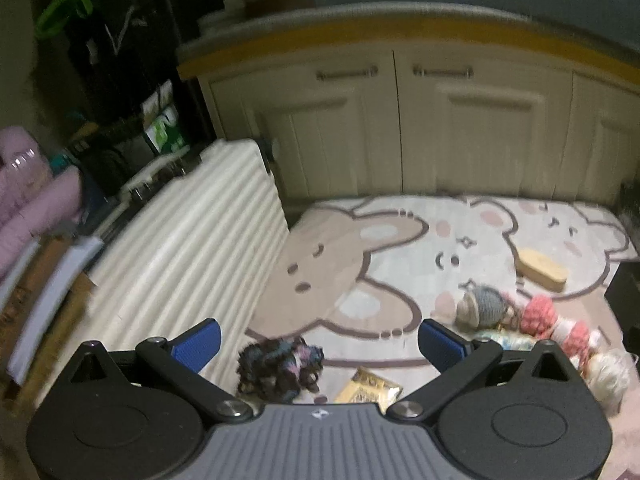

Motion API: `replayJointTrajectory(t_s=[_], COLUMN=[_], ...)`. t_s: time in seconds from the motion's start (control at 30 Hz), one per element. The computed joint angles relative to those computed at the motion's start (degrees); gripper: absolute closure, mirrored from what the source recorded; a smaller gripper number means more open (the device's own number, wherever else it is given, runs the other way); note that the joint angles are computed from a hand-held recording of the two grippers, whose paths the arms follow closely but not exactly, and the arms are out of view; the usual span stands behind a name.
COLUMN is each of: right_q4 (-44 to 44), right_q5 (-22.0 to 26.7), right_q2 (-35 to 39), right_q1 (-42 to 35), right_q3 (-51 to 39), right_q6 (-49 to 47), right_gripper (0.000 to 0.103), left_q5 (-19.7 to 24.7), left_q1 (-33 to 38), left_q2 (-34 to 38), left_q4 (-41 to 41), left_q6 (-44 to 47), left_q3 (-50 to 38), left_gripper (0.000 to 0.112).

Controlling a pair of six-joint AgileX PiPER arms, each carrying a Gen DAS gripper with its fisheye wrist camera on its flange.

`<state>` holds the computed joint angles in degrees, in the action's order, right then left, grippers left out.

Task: Organize objects
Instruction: 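Grasp the silver-blue tassel rope with the right gripper while the left tool approaches the yellow tissue pack, then grasp the yellow tissue pack with the left gripper and lift it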

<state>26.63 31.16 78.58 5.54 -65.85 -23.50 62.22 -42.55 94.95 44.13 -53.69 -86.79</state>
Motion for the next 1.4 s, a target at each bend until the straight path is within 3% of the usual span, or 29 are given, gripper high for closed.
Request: replayJointTrajectory(t_s=[0.27, 0.47, 0.6, 0.7, 0.97, 1.03, 1.2, 1.4], right_q4=[15.2, 18.92, 16.81, 17.58, 16.08, 14.31, 10.46, 8.62], right_q5=[-1.09, 0.11, 0.58, 3.53, 10.37, 12.45, 16.38, 20.09], right_q2=[2.14, 3.08, 3.99, 5.23, 9.11, 11.01, 14.43, 17.51], right_q1=[-0.76, -0.66, -0.07, -0.81, -0.18, 0.06, 0.42, 0.69], right_q3=[7.76, 10.26, 10.57, 9.67, 5.65, 3.66, -0.8, -5.58], right_q6=[-19.56, -26.69, -25.02, -25.84, -25.96, -24.52, -22.84, -21.32], right_gripper=[0.0, 0.0, 0.0, 0.012, 0.026, 0.039, 0.05, 0.052], left_q5=[-11.17, -18.52, -21.72, -23.99, -29.64, -31.8, -31.07, -25.53], left_q1=[3.89, 6.61, 8.14, 9.77, 12.94, 14.23, 20.46, 22.01], left_q2=[0.74, 3.04, 4.63, 5.8, 8.42, 8.38, 10.3, 12.52], left_q4=[-0.82, -3.26, -5.45, -9.0, -17.58, -20.07, -40.88, -46.11], left_q6=[-1.69, 1.56, 4.99, 9.67, 21.79, 24.79, 45.37, 53.35], left_q3=[9.56, 13.39, 14.84, 15.44, 16.67, 17.28, 14.25, 9.43], left_gripper=[0.009, 0.009, 0.009, 0.009, 0.009, 0.009, 0.009, 0.009])
